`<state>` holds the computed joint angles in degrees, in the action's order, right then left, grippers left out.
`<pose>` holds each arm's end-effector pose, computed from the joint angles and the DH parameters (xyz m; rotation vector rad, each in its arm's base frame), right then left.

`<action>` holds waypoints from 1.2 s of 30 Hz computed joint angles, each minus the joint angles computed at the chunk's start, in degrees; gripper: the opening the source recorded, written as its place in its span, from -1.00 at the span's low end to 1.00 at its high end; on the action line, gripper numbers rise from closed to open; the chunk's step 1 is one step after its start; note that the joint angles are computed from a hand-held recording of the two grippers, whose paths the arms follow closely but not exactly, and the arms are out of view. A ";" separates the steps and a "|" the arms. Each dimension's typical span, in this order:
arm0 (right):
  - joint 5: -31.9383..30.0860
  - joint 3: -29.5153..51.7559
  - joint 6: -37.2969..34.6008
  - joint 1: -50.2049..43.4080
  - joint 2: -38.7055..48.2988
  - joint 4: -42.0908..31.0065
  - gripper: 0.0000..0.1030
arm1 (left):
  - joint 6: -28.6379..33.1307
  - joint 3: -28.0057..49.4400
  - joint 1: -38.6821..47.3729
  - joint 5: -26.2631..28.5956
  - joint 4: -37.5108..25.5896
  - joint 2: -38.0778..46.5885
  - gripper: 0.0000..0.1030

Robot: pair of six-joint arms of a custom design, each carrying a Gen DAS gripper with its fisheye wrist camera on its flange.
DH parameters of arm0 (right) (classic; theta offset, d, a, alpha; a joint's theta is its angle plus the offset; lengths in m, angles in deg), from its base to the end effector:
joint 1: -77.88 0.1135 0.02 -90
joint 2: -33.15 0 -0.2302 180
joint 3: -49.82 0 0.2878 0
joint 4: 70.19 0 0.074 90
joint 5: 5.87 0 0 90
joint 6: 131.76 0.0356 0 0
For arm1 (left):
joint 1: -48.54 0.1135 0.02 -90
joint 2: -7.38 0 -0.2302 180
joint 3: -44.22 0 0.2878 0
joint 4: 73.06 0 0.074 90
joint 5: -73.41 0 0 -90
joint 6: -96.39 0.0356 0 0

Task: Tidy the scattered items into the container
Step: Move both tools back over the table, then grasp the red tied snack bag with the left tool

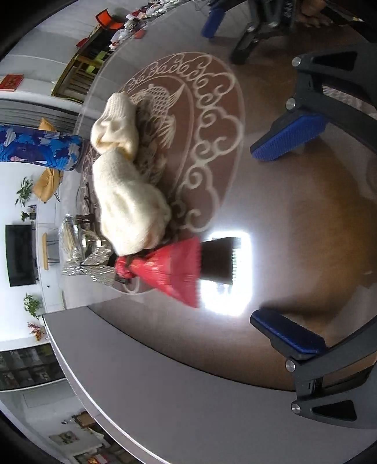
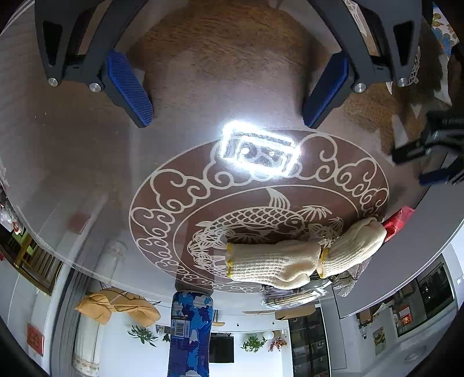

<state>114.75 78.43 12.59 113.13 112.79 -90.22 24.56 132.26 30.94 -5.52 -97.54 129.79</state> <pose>0.1685 0.0969 0.0172 0.5337 2.4760 -0.1941 0.4147 -0.1387 0.0521 0.8609 2.4404 -0.2471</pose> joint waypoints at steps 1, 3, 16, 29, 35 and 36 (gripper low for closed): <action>-0.01 0.12 -0.02 -0.11 0.16 0.04 1.00 | 0.40 1.70 0.08 0.42 -0.22 1.20 1.00; -0.21 0.63 -0.68 -1.00 0.87 0.56 1.00 | 0.80 5.56 0.21 0.84 -1.28 3.86 1.00; 0.22 1.19 0.33 -0.77 1.04 -0.43 1.00 | 1.29 19.47 0.38 1.36 -6.82 11.89 0.24; 0.25 1.33 0.41 -0.77 1.21 -0.44 1.00 | -0.12 -4.90 0.32 2.17 4.14 -3.46 -0.23; 0.27 1.34 0.49 -0.73 1.20 -0.49 1.00 | -0.59 -7.39 -0.46 1.12 6.14 -4.48 0.37; 0.27 1.34 0.49 -0.73 1.20 -0.49 1.00 | -0.69 -5.92 -0.70 0.84 5.50 -3.35 0.52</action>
<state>115.02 79.77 13.08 112.40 113.99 -90.71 23.87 126.35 30.24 -4.69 -92.04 126.44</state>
